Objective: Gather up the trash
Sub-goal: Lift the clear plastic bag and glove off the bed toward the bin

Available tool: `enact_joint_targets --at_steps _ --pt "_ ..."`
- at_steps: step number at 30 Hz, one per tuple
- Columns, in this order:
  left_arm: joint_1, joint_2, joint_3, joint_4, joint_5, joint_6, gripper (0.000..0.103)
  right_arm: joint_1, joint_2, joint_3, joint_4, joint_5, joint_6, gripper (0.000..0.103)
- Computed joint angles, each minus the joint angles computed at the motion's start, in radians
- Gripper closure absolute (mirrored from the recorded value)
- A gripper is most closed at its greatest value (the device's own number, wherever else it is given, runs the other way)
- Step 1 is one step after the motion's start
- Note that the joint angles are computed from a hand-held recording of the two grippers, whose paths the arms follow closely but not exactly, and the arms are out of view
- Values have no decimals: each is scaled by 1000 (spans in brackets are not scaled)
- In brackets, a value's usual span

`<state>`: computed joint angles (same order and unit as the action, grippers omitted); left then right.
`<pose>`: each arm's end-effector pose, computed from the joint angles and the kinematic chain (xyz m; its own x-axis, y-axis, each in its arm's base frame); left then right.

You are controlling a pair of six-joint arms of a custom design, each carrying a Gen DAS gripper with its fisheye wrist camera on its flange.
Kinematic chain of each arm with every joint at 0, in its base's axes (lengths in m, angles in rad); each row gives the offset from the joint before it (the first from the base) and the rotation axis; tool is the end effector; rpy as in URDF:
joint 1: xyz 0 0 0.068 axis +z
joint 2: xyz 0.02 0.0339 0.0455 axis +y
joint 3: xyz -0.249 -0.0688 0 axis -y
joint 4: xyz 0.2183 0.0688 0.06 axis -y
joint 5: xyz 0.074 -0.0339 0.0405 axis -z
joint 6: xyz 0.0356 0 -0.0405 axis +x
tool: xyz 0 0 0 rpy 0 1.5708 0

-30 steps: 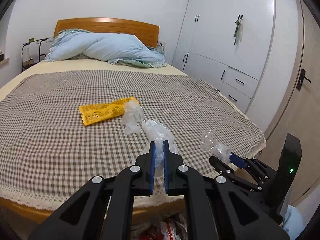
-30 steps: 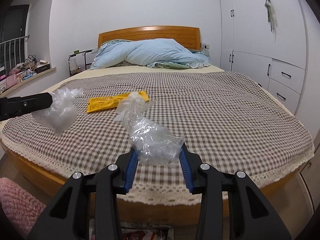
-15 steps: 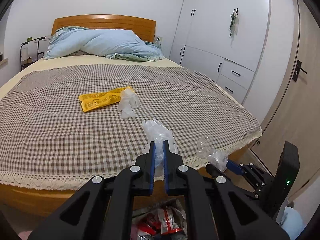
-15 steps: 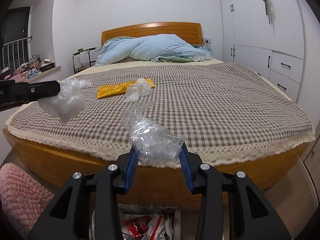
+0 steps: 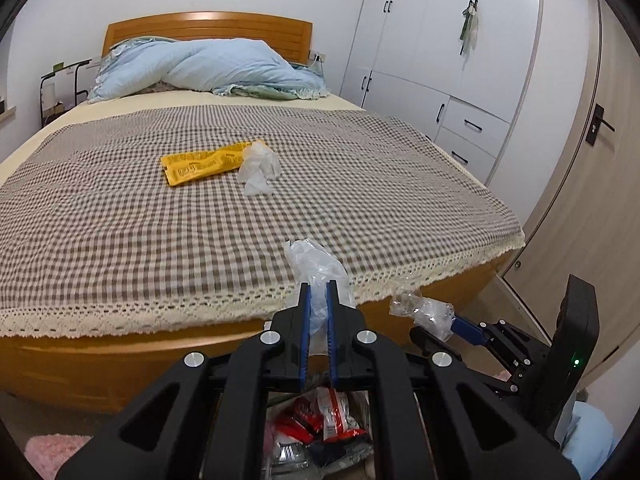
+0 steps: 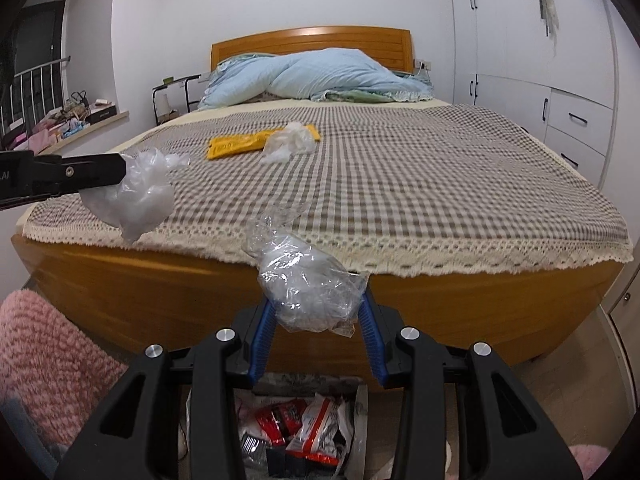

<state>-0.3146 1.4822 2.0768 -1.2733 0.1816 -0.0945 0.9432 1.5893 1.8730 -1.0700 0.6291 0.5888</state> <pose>0.2168 -0.0773 0.4651 -0.6356 0.1092 -0.7642 0.3797 0.9061 -0.1863 0.1872 0.2224 0.4084 -0.5735 -0.0259 -0.8188 -0.1105 0.9928 0.0460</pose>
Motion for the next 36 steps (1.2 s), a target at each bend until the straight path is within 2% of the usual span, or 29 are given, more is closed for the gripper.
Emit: enact_joint_targets --at_steps 19,36 --pt "-6 -139 -303 60 -4 10 99 55 9 -29 -102 -17 114 64" --pt "11 -196 -539 132 23 11 99 52 73 -16 -171 -109 130 64"
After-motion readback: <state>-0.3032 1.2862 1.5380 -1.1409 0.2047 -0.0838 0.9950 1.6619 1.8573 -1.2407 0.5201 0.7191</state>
